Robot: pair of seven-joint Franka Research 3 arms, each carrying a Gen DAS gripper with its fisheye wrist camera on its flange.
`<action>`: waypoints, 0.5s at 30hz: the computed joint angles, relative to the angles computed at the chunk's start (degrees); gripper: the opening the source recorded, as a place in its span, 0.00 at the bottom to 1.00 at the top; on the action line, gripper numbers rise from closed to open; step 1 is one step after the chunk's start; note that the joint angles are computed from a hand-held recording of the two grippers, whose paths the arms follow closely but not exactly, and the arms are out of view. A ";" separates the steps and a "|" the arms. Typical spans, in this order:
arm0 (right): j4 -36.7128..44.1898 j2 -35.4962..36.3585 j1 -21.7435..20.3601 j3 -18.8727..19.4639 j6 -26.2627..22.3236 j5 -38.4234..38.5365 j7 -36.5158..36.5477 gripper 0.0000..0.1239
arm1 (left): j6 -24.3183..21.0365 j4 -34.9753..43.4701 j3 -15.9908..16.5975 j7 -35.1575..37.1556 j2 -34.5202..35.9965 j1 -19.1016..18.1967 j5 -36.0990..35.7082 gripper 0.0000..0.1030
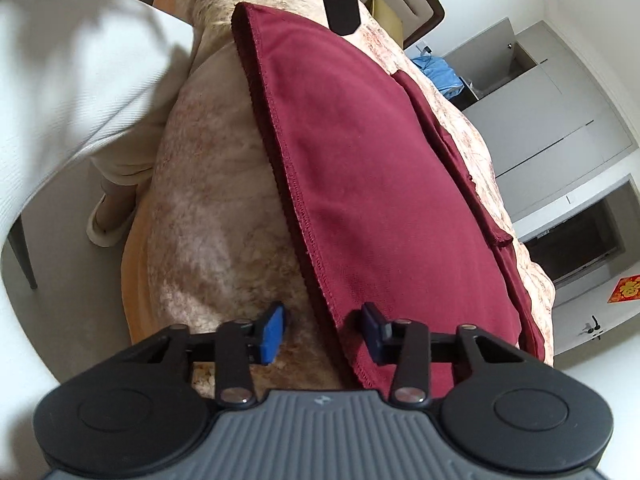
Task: Fold small clothes
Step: 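Fold the sweater side over toward the middle with the right tool, then grasp the sweater hem with the right tool while the left tool grasps the hem too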
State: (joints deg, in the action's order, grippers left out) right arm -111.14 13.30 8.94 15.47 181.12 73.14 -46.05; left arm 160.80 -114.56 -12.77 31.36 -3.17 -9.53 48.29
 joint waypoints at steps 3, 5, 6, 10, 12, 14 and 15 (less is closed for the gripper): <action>-0.50 -1.36 0.61 -2.54 -4.81 -3.87 7.61 0.11 | 1.64 -0.10 -0.09 2.02 0.49 -0.25 1.34 0.99; 0.35 -1.80 0.24 -3.26 -7.49 -3.03 10.05 0.09 | 3.75 -0.52 -0.07 3.17 0.89 -0.55 0.86 0.99; 0.51 -2.29 0.61 -4.63 -9.83 -5.38 14.94 0.08 | 5.24 -0.75 -0.10 2.68 1.10 -0.58 1.97 0.99; 6.52 -2.21 0.49 -10.44 -26.95 -19.03 45.57 0.08 | 7.67 0.02 -0.47 3.78 2.92 -1.49 7.21 0.99; 11.46 -0.48 -0.97 -11.16 -33.93 -20.49 53.74 0.07 | 6.11 1.44 -0.68 7.01 4.52 -2.69 8.31 0.99; 16.51 1.68 -2.59 -11.52 -40.36 -21.40 60.35 0.06 | 4.45 3.42 -0.48 6.65 6.39 -4.17 12.03 0.99; 18.85 2.84 -3.34 -11.49 -42.86 -21.54 62.92 0.05 | 3.60 4.45 -0.24 6.06 7.30 -4.93 13.65 0.99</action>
State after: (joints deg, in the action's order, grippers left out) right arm -92.30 16.14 5.60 3.98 138.26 51.60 16.86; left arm 164.41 -110.12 -13.01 37.42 4.13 -14.47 61.95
